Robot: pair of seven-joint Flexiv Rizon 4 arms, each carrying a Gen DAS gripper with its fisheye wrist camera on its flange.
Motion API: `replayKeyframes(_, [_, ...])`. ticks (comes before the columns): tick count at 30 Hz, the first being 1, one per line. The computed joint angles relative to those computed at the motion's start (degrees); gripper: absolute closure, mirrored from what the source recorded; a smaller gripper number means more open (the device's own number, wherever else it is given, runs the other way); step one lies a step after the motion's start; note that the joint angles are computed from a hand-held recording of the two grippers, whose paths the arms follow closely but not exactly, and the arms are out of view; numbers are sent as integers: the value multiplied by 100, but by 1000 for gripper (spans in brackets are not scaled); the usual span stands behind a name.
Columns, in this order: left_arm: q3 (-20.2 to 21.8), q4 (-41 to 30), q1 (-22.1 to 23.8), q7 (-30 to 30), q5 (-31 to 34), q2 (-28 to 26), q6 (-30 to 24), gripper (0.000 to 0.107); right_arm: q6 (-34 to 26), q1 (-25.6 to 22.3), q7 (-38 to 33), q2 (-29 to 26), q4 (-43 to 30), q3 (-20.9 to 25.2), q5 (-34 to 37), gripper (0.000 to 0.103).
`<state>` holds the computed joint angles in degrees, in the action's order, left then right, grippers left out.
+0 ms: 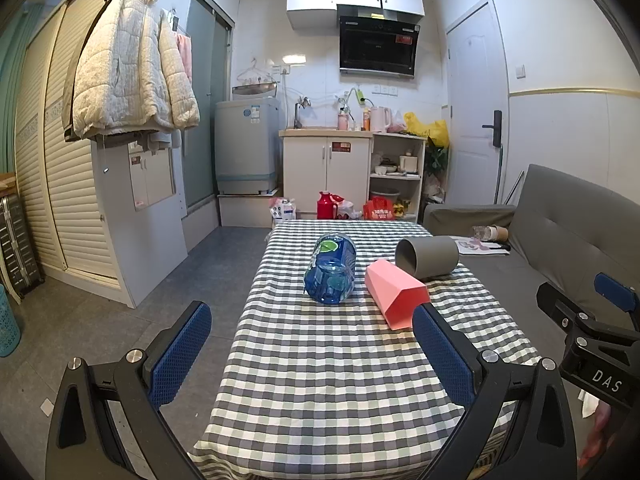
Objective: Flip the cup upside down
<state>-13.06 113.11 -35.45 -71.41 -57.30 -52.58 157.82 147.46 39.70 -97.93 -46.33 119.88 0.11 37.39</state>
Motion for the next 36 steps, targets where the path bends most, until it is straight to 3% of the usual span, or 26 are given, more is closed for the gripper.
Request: replayKeyframes(36, [-15, -51, -32, 41, -59, -50, -12, 4, 13, -55, 61, -58, -2, -10, -84, 0])
